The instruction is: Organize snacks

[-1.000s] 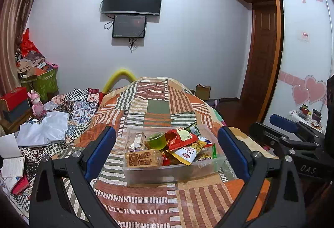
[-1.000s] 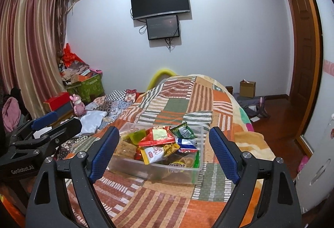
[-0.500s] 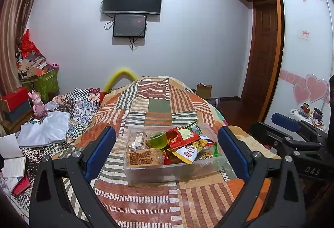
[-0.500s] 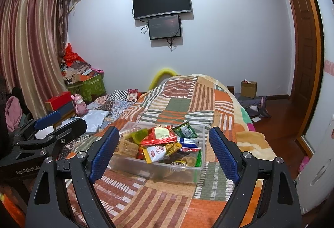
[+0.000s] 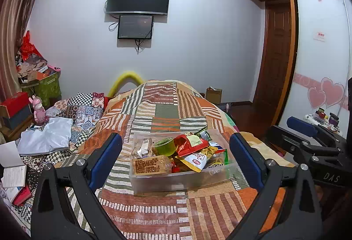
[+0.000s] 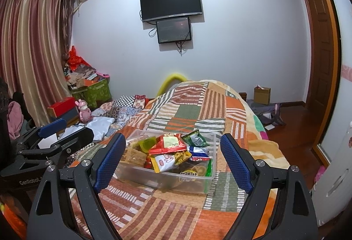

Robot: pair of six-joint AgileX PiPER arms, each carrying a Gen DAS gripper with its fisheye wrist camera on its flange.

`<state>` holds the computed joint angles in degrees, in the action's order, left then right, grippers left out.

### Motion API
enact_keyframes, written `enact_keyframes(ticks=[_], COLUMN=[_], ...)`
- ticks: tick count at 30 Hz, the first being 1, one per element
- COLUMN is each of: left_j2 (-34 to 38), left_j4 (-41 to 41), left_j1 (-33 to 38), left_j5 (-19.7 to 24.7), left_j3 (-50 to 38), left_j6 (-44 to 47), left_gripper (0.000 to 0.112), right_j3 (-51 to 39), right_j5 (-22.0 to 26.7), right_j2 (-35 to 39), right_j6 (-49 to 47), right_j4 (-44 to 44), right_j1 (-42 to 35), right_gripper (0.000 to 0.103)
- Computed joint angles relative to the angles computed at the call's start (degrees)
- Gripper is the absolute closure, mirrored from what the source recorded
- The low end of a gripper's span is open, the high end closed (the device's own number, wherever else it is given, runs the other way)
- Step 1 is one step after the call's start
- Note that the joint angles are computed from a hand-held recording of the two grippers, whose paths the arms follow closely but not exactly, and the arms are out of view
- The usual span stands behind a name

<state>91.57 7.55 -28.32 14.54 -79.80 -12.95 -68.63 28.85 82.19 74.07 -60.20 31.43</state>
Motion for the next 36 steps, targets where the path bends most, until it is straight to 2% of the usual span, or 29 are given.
enact_keyframes(ticks=[21, 24, 36], left_j2=[-0.8, -1.0, -0.4], left_j4=[-5.3, -1.5, -6.5], left_j1=[0.2, -0.2, 0.6], left_j5=[-0.2, -0.5, -0.5], left_j3=[0.5, 0.7, 0.3], left_j6=[5.5, 2.2, 6.5], left_gripper=[0.013, 0.013, 0.01], right_j3=[-0.4, -0.3, -0.1], right_j5=[0.1, -0.1, -0.8], right_j2=[0.1, 0.2, 0.0], right_j6=[-0.1, 0.0, -0.2], right_j4=[0.1, 0.0, 0.4], right_j1=[0.2, 0.2, -0.2], right_gripper=[0.017, 0.017, 0.017])
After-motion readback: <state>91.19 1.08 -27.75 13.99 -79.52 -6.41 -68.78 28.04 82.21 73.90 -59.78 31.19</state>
